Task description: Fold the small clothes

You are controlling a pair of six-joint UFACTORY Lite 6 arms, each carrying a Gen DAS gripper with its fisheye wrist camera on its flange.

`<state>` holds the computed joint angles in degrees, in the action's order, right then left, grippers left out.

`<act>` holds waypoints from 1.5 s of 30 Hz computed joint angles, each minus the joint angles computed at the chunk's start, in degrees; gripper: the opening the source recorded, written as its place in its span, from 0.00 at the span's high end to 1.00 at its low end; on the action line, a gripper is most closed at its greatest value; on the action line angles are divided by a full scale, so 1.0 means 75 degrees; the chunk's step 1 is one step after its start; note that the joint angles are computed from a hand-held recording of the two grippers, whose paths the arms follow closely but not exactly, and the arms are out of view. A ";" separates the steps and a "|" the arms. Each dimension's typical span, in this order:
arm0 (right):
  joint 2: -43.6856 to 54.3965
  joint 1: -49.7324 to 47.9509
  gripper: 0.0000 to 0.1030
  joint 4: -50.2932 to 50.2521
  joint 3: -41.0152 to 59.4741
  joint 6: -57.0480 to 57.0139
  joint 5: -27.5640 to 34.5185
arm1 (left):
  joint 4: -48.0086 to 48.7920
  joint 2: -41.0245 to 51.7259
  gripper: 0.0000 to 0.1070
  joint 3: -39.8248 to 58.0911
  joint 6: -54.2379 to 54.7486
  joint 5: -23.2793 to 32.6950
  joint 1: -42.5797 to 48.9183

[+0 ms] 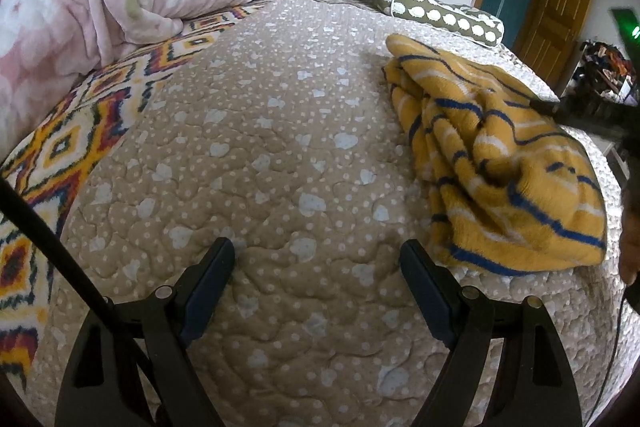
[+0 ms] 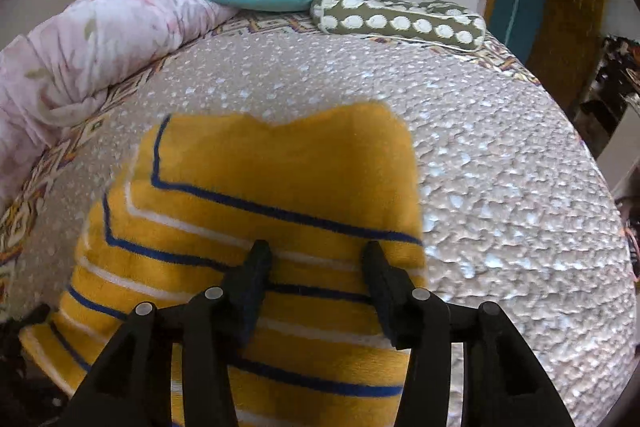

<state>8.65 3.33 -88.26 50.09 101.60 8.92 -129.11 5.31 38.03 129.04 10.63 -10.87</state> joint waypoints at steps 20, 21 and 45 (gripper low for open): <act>0.3955 0.2092 0.32 0.5400 0.5449 -0.6054 0.2147 | 0.1138 -0.0058 0.21 -0.0094 -0.1085 0.0501 0.0360; 0.3405 0.2096 0.32 0.4778 0.4820 -0.5342 0.1879 | 0.1222 -0.0054 0.22 -0.0097 -0.1155 0.0553 0.0401; -0.1037 0.1829 0.73 0.6475 -0.2606 -0.5583 -0.3548 | 0.1140 -0.0032 0.22 -0.0063 -0.1082 0.0448 0.0342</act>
